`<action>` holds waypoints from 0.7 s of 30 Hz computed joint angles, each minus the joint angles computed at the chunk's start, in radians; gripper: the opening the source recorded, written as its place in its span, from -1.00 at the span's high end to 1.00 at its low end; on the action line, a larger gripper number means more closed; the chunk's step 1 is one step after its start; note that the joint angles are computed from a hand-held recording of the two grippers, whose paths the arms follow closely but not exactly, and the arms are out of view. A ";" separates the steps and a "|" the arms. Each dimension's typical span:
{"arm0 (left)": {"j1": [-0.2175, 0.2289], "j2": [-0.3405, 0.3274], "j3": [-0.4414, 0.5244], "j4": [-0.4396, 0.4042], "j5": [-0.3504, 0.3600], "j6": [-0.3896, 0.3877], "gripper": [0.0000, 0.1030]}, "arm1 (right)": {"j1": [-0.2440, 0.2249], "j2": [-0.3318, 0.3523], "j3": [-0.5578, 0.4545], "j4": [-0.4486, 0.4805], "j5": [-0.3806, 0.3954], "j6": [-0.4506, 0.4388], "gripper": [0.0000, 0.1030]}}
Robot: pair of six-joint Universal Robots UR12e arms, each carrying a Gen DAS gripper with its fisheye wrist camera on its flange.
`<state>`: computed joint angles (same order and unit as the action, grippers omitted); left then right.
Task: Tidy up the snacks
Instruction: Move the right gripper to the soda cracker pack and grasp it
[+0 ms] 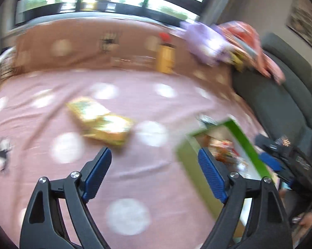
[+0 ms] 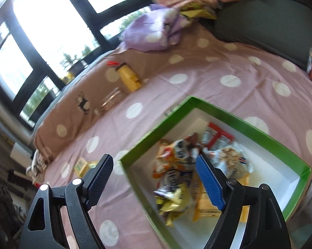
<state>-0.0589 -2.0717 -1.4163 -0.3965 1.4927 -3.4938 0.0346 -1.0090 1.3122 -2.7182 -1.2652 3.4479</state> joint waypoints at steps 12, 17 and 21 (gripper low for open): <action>0.100 0.072 -0.210 0.070 0.091 -0.278 -0.86 | 0.139 0.120 -0.256 0.283 0.046 -0.396 -0.70; 0.127 0.052 -0.209 0.025 0.033 -0.387 -0.84 | 0.220 0.272 -0.498 0.452 -0.082 -0.603 -0.70; 0.118 0.049 -0.191 -0.029 0.091 -0.372 -0.85 | 0.253 0.407 -0.717 0.614 -0.168 -0.714 -0.70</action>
<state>0.0594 -2.0228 -1.6075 -0.4258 1.5840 -3.8663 0.2881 -0.6021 0.5957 -2.1043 -1.4334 2.7339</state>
